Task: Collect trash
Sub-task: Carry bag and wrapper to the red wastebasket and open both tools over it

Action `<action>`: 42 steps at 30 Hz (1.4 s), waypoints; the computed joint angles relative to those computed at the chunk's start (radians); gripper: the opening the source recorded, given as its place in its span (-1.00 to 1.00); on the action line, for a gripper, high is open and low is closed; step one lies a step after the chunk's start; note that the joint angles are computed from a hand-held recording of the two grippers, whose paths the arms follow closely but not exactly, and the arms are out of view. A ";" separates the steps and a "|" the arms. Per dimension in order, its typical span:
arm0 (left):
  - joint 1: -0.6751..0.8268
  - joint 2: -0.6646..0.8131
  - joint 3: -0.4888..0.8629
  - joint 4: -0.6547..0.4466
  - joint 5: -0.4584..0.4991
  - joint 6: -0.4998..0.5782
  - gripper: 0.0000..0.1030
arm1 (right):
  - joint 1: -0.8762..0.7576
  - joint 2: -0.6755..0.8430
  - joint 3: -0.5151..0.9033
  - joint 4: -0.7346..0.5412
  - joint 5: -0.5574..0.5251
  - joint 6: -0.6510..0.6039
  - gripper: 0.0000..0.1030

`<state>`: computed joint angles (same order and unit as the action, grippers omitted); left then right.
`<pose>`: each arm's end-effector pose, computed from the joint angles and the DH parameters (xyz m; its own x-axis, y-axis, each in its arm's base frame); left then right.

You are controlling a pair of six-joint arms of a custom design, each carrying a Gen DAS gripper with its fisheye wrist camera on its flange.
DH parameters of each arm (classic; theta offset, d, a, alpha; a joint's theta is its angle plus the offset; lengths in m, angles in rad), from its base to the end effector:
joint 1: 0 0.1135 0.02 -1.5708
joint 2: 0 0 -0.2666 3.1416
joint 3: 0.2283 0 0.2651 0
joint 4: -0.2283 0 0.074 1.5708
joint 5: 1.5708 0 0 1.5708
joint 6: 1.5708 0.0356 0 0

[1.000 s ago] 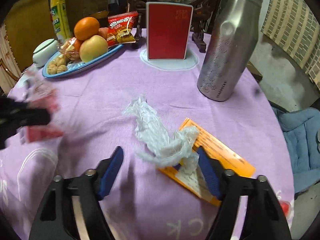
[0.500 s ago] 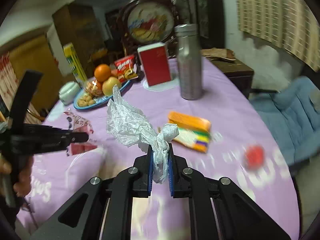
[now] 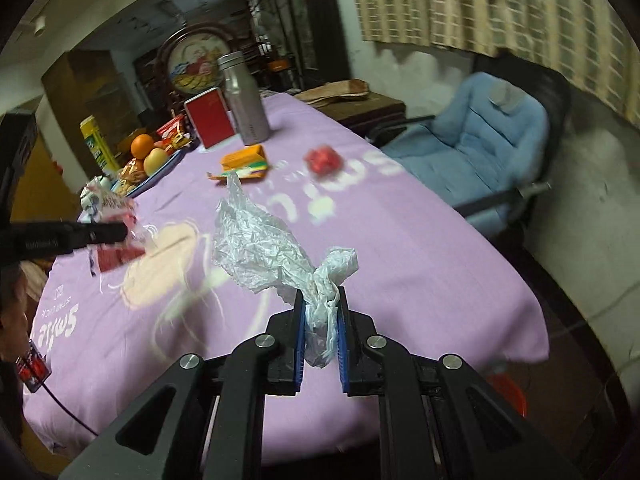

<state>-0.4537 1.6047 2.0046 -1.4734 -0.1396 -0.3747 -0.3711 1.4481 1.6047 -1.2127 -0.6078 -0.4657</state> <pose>0.2679 -0.1251 0.4397 -0.8722 0.0221 -0.4887 0.0593 0.9964 -0.0608 0.2719 -0.0840 0.3878 -0.7408 -0.1073 -0.6631 -0.3323 0.9164 0.2231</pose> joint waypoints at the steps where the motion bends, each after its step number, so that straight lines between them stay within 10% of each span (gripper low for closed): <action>1: -0.036 -0.005 -0.028 0.016 0.006 -0.020 -0.54 | -0.035 -0.007 -0.012 -0.010 -0.013 -0.023 -0.74; 18: -0.452 0.093 -0.153 0.264 -0.051 -0.115 -0.54 | -0.471 0.067 -0.117 -0.049 -0.120 -0.293 -0.73; 42: -0.544 0.902 0.526 0.229 0.215 -0.017 -0.54 | -0.670 0.544 -0.118 0.220 0.130 -0.215 -0.73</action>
<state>-0.9975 2.5070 2.5304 -1.2445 0.0758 -0.3914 -1.0409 1.9924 1.4866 -0.9922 -0.4775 -0.6810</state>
